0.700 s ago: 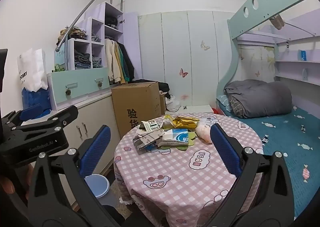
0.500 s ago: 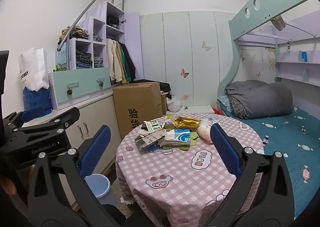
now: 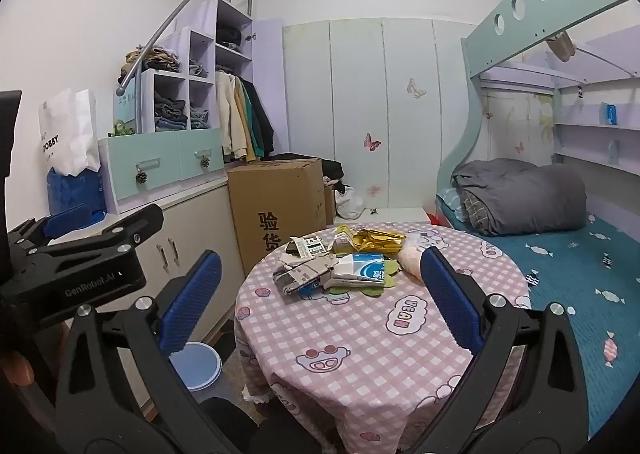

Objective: Collect trash
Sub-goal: 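Move both tools toward the trash pile on the table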

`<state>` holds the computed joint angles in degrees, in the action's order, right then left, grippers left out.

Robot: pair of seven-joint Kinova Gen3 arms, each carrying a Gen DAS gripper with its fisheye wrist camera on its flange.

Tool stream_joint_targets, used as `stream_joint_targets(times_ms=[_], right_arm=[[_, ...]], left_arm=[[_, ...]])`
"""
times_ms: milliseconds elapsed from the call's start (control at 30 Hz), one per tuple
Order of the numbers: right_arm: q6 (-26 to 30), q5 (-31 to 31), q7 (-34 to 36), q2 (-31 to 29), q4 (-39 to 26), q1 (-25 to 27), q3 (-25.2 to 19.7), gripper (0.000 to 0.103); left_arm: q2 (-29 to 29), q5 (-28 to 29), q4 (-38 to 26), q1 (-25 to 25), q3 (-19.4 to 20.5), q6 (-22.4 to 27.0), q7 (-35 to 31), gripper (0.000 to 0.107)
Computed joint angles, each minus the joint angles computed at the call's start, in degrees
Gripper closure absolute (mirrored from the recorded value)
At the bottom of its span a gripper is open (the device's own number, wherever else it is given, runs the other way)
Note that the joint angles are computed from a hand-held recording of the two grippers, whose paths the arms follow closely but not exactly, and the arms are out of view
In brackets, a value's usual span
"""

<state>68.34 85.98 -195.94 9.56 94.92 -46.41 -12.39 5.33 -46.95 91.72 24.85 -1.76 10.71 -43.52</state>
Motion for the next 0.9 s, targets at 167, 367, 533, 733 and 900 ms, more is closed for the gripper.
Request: stream_joint_targets(times_ms=[167,367,533,733,900], right_arm=[[0.0,-0.3,-0.6,-0.1,0.0,0.3,0.1,0.006],[-2.5,0.2,-0.5,0.0,-0.5,1.5,0.6,0.006],[-4.3,0.5,-0.6,0.9,-1.2,2.3,1.2,0.006],[-6.8,1.1,-0.9,1.9,-1.5,3.1,2.2,0.006],[-8.2,-0.8,0.9,2.8,-2.8,3.6,3.0,0.006]], left_arm=[[0.8,1.3,-0.3,-0.1,0.2,0.0,-1.6,0.009],[2.1,2.4,-1.3,1.0,-1.3,0.4,-2.3,0.009],[3.4,6.3,-2.6,0.3,-1.5,0.4,-5.7,0.009],[5.3,13.9,-4.3,-1.2,-1.3,0.8,-12.5,0.009],[7.0,20.3,-5.9,-2.8,-0.3,1.5,-18.2,0.009]])
